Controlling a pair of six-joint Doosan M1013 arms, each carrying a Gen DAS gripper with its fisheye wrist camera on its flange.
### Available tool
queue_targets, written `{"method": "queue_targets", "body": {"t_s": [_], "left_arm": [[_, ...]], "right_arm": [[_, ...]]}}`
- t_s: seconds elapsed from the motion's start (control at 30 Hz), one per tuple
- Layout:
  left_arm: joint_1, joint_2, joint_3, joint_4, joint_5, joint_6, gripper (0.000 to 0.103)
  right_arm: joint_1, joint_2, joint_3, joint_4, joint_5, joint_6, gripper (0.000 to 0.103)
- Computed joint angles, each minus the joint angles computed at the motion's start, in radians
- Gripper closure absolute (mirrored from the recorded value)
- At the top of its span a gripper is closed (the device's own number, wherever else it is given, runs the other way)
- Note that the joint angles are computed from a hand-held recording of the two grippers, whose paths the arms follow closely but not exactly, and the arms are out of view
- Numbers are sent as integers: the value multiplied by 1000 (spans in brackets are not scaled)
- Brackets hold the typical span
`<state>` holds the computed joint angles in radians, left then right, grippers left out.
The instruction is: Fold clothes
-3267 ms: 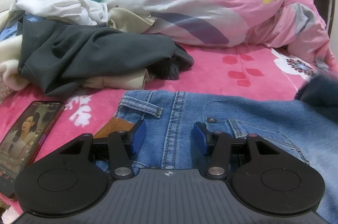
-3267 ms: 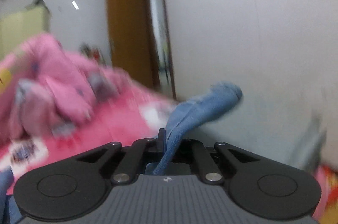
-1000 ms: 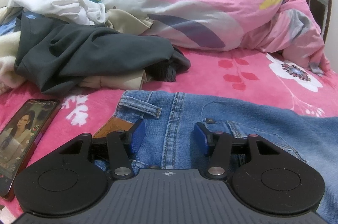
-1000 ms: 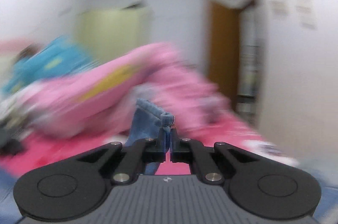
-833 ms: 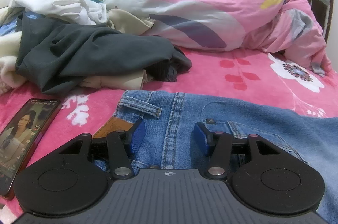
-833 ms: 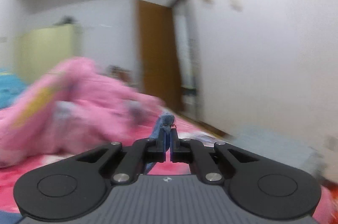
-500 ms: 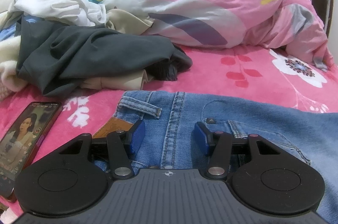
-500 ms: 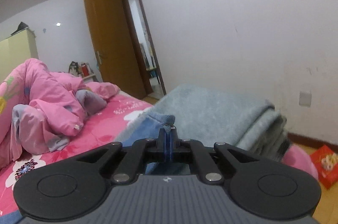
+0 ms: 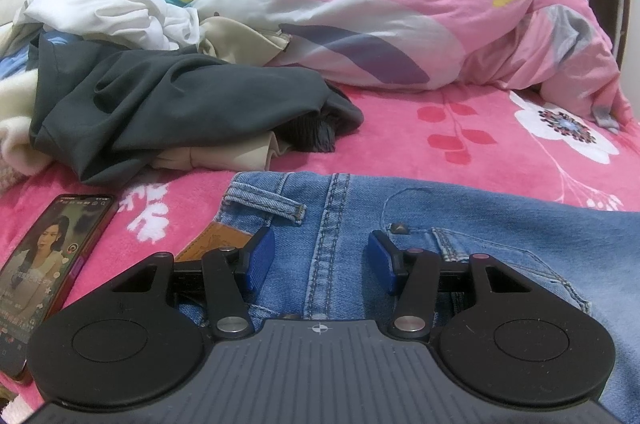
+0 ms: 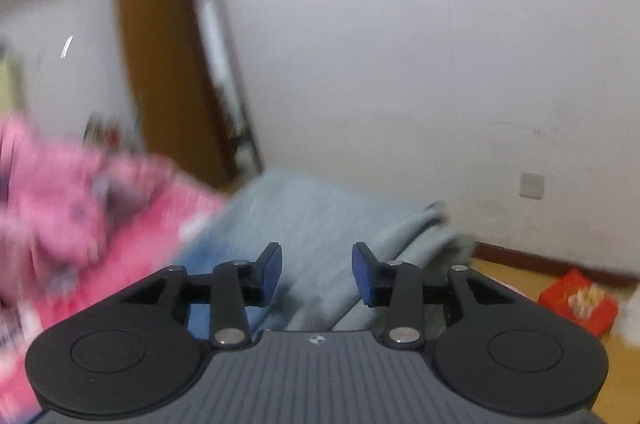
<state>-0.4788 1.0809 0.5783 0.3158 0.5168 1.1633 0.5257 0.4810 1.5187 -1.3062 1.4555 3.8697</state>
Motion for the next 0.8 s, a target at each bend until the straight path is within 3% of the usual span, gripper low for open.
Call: {"method": "queue_targets", "body": {"t_s": [0.03,0.1,0.2,0.27,0.3,0.37,0.47,0.53,0.57,0.7,0.8], "left_arm": [[0,0,0,-1,0,1,51],[0,-1,1,-2,-1,3,51],[1,1,-2,-5,1,9,51],[2,0,-1,-13,0,13,51],[3,-3,6,-17,-8,10,51],[4,-9,23,-15,-30,-1,51],[3,-13,34,-11,-45,2,51],[5,-11,28,-26,-41,15,51],[5,-10,27,-31,-40,18,51],[5,-12,32,-22,-46,9,51],[6,-13,35,-29,-50,11,51]], "right_arm": [[14,0,-3,-30,1,15,60],[41,7,-21,-93,-78,-50,61],[57,35,-79,-100,-338,-296,64],[51,82,-142,2,-444,-489,64],[47,110,-176,71,-448,-587,64],[35,168,-229,224,-383,-745,65],[26,162,-182,277,-419,-708,65],[27,164,-231,341,-353,-757,64],[34,168,-248,320,-320,-768,64],[55,161,-244,170,-338,-757,65],[12,197,-273,243,-279,-819,65]]}}
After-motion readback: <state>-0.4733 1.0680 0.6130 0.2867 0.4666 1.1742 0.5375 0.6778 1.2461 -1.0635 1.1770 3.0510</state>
